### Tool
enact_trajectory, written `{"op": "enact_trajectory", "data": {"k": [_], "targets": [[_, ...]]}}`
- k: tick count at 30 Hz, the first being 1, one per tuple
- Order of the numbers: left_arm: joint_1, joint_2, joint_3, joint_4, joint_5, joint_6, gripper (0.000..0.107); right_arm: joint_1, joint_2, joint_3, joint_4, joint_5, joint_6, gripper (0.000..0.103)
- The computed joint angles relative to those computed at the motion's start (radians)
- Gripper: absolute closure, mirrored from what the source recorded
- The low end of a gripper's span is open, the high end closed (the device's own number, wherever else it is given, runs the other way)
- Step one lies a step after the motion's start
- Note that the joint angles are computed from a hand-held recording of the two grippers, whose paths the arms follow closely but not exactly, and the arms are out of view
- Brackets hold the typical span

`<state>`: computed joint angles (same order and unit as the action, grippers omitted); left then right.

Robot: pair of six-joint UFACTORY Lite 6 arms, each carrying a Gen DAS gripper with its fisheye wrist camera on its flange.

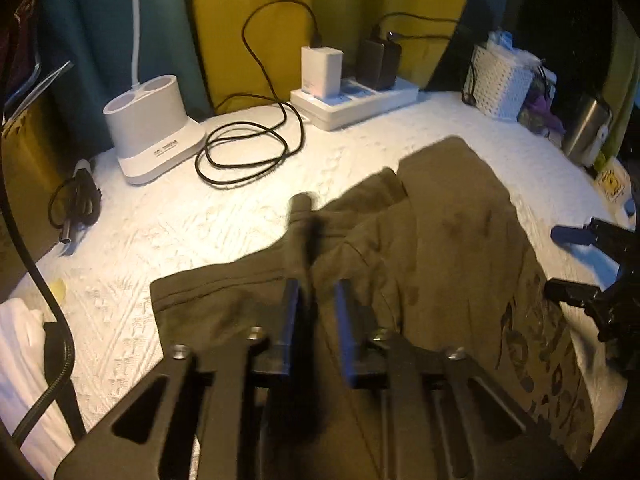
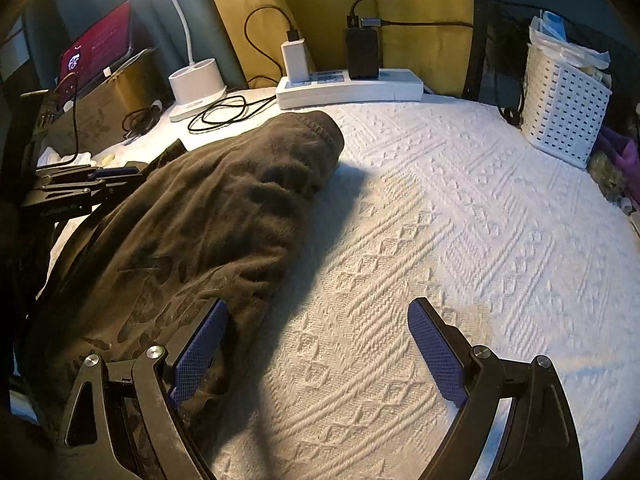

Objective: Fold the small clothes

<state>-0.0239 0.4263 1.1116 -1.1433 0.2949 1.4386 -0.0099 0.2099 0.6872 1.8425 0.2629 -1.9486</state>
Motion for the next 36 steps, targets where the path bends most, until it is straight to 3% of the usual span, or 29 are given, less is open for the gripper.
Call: {"op": "enact_trajectory", "data": {"k": [2,7,10,15,19,20,21,22,26,36], "targets": [[-0.006,-0.008,-0.011,-0.01,-0.018,0.002,0.099,0.003,0.002,0.001,0.001,0.006,0.004,0.011],[0.005,0.005,0.0,0.022,-0.038,-0.058,0.099,-0.002,-0.015,-0.011,0.036,0.016,-0.021,0.011],[0.015,0.046,0.047,0.173,-0.017,-0.223,0.098,-0.01,-0.027,-0.021,0.05,0.019,-0.036,0.011],[0.007,0.064,0.066,0.187,-0.025,-0.225,0.089,-0.025,-0.026,-0.024,0.042,0.028,-0.031,0.011],[0.001,0.067,0.061,0.117,-0.038,-0.152,0.088,-0.036,-0.032,-0.03,0.034,0.038,-0.027,0.011],[0.001,0.065,0.057,0.099,-0.036,-0.129,0.091,-0.039,-0.033,-0.031,0.03,0.039,-0.025,0.011],[0.002,0.055,0.046,0.068,-0.033,-0.093,0.102,-0.042,-0.034,-0.033,0.029,0.041,-0.025,0.011],[0.001,0.041,0.033,0.042,-0.033,-0.065,0.106,-0.044,-0.034,-0.033,0.028,0.042,-0.025,0.011],[0.011,-0.057,-0.042,-0.113,-0.04,0.089,0.106,-0.047,-0.035,-0.033,0.025,0.043,-0.02,0.011],[0.137,-0.181,-0.115,-0.214,-0.03,0.171,0.106,0.029,-0.046,0.009,-0.036,0.006,0.057,0.011]]}}
